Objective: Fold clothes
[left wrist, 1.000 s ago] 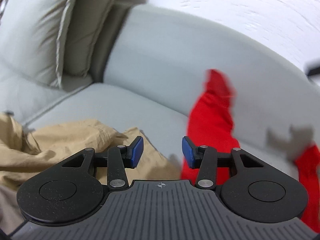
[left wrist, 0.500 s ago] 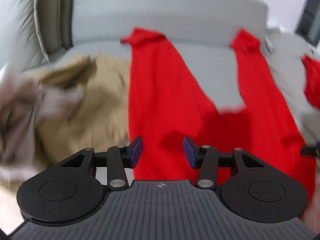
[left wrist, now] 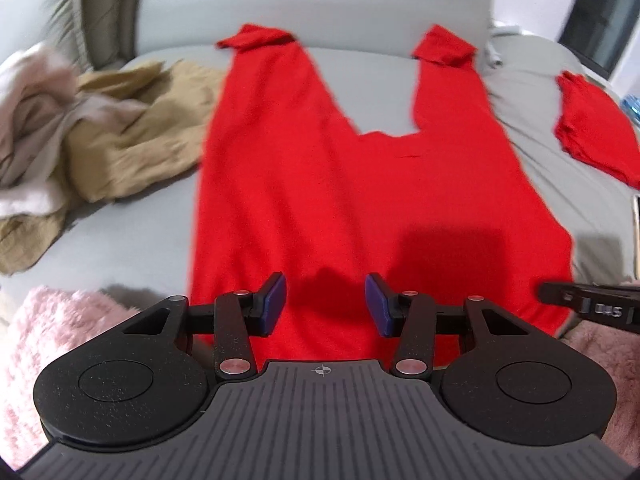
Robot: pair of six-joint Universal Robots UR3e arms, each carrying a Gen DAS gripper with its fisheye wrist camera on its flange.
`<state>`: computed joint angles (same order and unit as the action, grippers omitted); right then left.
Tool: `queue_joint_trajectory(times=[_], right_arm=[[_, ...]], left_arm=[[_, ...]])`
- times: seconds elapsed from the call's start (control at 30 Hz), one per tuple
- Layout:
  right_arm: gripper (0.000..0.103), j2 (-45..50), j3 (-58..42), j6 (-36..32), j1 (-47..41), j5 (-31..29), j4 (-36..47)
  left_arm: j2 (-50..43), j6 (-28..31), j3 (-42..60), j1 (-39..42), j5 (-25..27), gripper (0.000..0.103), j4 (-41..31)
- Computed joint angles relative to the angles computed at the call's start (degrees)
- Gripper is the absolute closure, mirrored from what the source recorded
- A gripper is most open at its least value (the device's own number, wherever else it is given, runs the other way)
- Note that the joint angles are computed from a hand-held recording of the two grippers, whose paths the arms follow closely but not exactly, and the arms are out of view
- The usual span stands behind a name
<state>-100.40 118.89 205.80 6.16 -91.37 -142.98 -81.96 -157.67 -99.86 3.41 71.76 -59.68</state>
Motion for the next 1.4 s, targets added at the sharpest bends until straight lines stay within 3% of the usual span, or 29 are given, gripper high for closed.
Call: queue_joint_trajectory(times=[0.13,0.23,0.37,0.4,0.53,0.87,0.97,1.1,1.23,1.27,1.3,1.37,1.4], right_arm=[[0.092,4.9,-2.33,-0.93,2.64,-2.95,2.06],[0.101,3.59,-3.05,-0.95,0.01,-0.18,8.32],[0.101,-3.19,-1.84,-1.3,-6.27,6.6,20.5],[0.095,-5.89,-0.33,-0.75,-8.36,8.57,22.3],[0.087,-16.25,6.91,0.4,-13.46,12.02,18.98],[0.087,-23.54,14.1,6.91,-15.79,11.61,9.59],[0.088,-20.5,13.12,6.58,-16.01,11.27,7.15],[0.089,-11.26,9.0,2.72,-11.46,6.35,0.41],[0.089,-4.15,7.03,1.81,-8.92,3.9,-3.57],[0.089,-2.32,6.11,1.51,-8.34,2.86,-2.19],[0.096,-1.39,5.34,1.56,-8.13,2.28,-0.34],[0.097,-3.49,5.43,2.53,-9.99,3.08,3.88],[0.097,-4.11,4.25,2.65,-10.18,2.86,7.42]], left_arm=[[-4.15,-2.02,-1.23,-6.17,5.46,0.054,5.4],[-9.14,-2.35,3.17,-10.49,13.96,0.049,-1.09],[-7.58,-0.95,3.97,-11.23,15.66,0.05,-4.11],[-7.01,-1.47,4.41,-10.99,15.65,0.052,-5.57],[-0.55,-0.65,0.19,-7.37,11.1,0.052,-5.55],[3.21,-1.84,-3.17,-3.72,3.76,0.047,-0.69],[1.74,-3.16,-1.88,-3.39,2.29,0.047,-0.36],[-2.53,-5.51,0.17,-5.91,2.06,0.049,4.18],[-7.56,-5.64,2.73,-10.08,4.54,0.049,6.93],[-8.72,-5.26,3.38,-10.83,5.39,0.049,6.73],[-10.41,-4.7,4.7,-11.69,6.87,0.048,5.33],[-13.54,-4.17,7.13,-13.34,11.13,0.047,2.1],[-12.84,-3.66,5.64,-12.86,10.82,0.047,3.07]])
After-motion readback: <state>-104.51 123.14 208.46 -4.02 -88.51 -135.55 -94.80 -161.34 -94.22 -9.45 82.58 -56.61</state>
